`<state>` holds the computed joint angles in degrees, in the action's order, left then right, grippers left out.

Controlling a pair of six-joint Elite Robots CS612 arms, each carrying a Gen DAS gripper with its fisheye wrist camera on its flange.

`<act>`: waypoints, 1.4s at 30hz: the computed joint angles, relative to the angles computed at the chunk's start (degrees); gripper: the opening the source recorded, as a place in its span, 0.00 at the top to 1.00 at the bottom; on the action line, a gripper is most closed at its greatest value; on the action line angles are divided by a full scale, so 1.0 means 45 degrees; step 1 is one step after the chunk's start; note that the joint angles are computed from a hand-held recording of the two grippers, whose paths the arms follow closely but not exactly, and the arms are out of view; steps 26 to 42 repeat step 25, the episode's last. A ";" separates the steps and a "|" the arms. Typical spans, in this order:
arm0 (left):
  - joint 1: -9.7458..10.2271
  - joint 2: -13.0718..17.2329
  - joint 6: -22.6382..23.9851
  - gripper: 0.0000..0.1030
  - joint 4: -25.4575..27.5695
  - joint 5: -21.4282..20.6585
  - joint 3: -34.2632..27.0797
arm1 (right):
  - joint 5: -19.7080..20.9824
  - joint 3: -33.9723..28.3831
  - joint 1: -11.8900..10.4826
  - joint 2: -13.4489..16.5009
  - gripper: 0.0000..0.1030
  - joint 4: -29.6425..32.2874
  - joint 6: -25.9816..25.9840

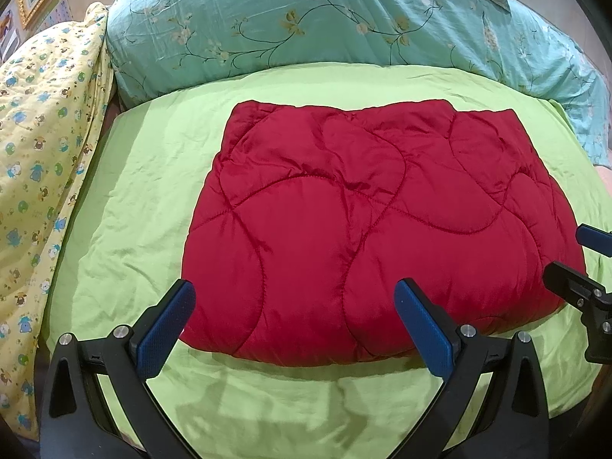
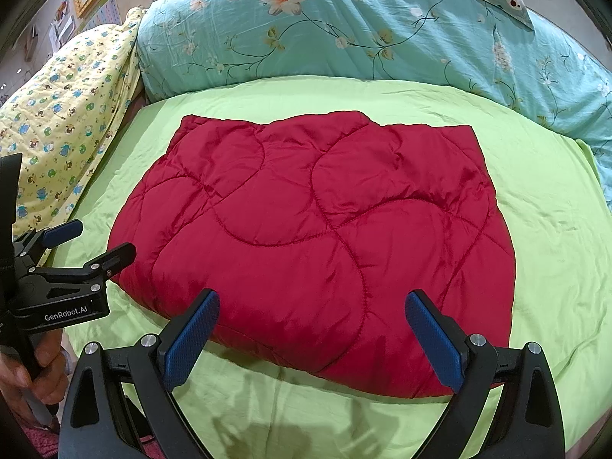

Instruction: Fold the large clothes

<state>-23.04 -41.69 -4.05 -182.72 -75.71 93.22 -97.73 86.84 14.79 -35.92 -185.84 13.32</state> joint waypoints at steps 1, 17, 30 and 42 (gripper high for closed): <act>0.0003 -0.0001 0.0006 0.00 0.0001 -0.0013 -0.0001 | -0.0017 0.0002 0.0003 0.0002 0.04 -0.0005 -0.0003; -0.0014 -0.0035 0.0013 0.00 -0.0015 0.0015 0.0010 | 0.0024 0.0055 -0.0056 -0.0009 0.04 -0.0080 0.0121; 0.0049 -0.0004 -0.0216 0.00 0.0186 -0.0001 -0.0114 | -0.0046 0.0054 -0.0119 0.0035 0.04 -0.0130 0.0286; 0.0049 -0.0004 -0.0216 0.00 0.0186 -0.0001 -0.0114 | -0.0046 0.0054 -0.0119 0.0035 0.04 -0.0130 0.0286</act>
